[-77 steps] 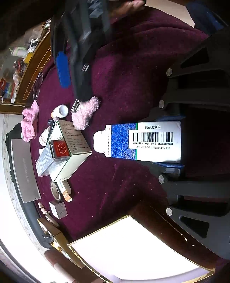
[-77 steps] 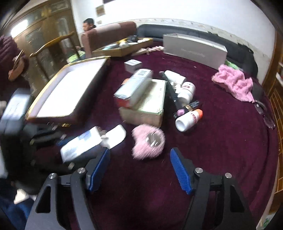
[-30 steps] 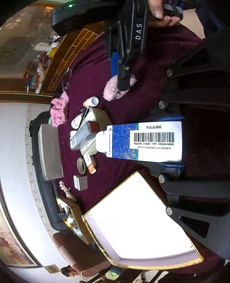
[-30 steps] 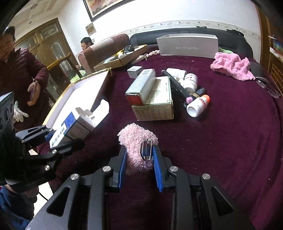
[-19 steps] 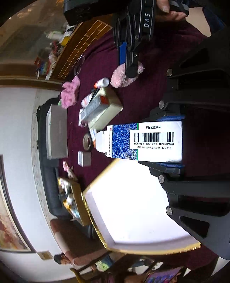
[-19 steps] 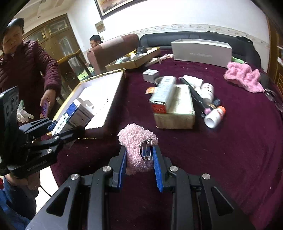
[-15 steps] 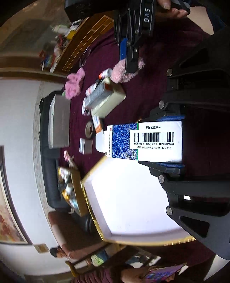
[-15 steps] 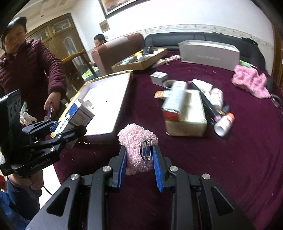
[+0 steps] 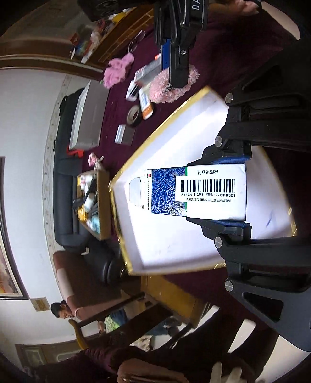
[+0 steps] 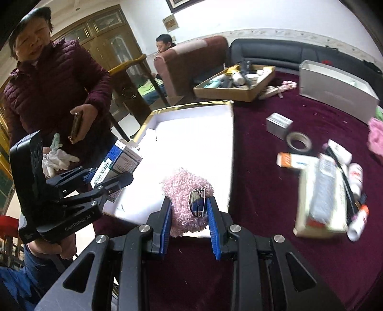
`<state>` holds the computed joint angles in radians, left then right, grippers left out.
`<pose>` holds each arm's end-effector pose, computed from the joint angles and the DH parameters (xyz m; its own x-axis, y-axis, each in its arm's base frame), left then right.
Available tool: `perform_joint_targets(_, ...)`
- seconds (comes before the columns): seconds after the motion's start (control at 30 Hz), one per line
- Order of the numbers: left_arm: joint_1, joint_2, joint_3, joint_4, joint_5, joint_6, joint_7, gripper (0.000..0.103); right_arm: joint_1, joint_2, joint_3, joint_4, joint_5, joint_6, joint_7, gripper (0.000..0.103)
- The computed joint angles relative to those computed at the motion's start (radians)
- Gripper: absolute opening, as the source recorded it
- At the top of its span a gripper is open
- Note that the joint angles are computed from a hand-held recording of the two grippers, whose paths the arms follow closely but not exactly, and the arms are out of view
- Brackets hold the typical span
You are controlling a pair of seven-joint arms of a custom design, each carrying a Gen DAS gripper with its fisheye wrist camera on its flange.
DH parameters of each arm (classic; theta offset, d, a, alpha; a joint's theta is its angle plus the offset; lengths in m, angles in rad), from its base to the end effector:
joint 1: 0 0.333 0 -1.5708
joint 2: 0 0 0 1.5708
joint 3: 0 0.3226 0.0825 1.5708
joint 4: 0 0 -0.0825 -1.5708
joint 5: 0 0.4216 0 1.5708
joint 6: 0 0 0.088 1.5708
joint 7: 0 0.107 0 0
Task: Organize objects
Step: 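Carry the box and the pink clip into the white gold-rimmed tray with both tools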
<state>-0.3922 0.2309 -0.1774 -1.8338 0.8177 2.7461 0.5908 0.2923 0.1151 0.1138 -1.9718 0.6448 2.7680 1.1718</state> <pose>0.5732 -0.3916 0.4656 -0.2187 -0.9758 -0.0088 -0.6601 0.1546 -0.7351 0.6154 0.2340 0.4726 0.3680 -0.8757 -0.3127 -0.7693 -0.0979 -0.6313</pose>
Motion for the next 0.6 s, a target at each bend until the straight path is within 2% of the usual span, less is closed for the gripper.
perform_joint_targets(0.17,0.031,0.049,0.0,0.076,-0.08,-0.051,0.108,0.034,0.0,0.119,0.0,0.179,-0.044,-0.088,0.062,0.027)
perform_joint_targets(0.33,0.034,0.143,0.021,0.199,-0.14,-0.128,0.173,0.034,0.008,0.281,-0.013,0.411,-0.136,-0.19,0.19,0.027)
perform_joint_targets(0.6,0.052,0.282,0.029,0.386,-0.278,-0.229,0.289,0.034,0.026,0.629,-0.024,0.933,-0.276,-0.4,0.391,0.027)
